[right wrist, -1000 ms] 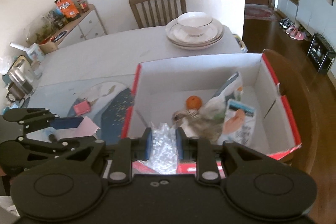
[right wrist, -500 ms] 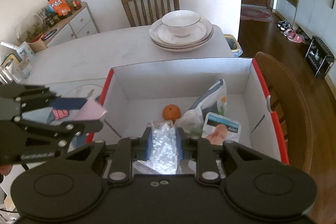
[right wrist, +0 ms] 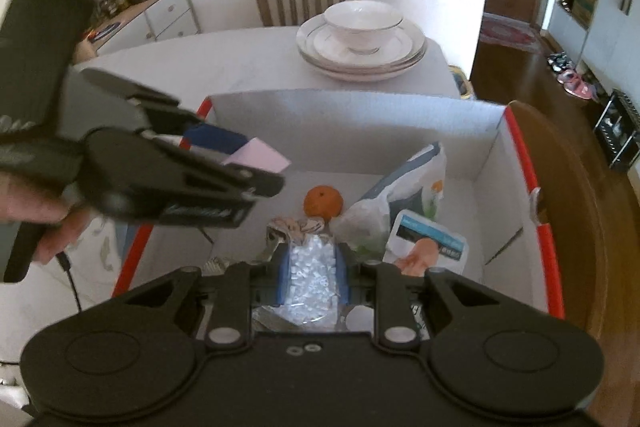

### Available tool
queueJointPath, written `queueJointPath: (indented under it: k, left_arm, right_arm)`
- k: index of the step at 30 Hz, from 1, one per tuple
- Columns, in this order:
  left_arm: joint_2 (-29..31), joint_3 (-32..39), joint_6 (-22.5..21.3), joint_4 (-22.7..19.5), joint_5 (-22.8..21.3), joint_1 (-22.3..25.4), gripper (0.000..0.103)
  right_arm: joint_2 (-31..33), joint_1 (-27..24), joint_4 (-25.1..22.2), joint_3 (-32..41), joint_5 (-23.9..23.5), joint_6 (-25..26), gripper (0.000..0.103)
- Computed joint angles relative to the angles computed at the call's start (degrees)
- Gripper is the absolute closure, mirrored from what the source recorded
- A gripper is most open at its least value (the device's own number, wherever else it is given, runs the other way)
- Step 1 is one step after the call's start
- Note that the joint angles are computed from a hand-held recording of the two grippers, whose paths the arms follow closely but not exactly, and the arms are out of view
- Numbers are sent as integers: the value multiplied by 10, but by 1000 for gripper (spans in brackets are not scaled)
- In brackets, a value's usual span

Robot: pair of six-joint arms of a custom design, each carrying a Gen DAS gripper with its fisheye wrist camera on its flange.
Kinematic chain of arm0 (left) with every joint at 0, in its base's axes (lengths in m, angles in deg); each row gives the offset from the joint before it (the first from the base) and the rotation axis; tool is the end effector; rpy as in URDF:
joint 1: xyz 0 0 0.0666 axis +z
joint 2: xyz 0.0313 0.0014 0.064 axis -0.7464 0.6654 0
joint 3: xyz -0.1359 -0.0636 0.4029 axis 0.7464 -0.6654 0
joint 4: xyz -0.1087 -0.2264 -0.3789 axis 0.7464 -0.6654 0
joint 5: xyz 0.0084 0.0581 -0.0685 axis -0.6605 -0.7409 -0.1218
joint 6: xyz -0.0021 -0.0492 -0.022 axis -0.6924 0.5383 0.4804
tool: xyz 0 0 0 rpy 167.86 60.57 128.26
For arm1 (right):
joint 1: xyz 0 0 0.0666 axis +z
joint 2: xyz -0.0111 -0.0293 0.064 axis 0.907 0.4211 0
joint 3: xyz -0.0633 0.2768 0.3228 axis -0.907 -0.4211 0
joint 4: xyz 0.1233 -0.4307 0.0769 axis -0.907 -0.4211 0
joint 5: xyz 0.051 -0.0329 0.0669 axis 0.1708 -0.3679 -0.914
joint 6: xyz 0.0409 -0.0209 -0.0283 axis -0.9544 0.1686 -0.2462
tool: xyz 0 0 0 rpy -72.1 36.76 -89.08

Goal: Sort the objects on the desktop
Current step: 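Carry the note pad and bubble wrap with both tools over the box, then open the left tool to drop the note pad while the right tool releases the bubble wrap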

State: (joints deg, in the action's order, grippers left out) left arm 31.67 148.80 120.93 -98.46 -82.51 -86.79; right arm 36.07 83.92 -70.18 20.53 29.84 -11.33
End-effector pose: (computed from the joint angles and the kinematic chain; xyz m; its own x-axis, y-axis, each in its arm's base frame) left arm 0.4847 -0.3696 0.4073 -0.8395 0.0352 -0.5422 0.0104 0.9988 0.0487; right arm 0.4545 0.1691 0.4163 -0.6085 -0.5583 -0.5639 -0.7396 0.6566 0.1481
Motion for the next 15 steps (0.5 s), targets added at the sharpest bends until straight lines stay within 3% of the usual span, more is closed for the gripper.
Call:
queueJointPath:
  k: [15]
  left_arm:
    - [56, 42, -2, -61, 41, 14, 60]
  right_arm:
    - [22, 3, -20, -15, 25, 55, 80]
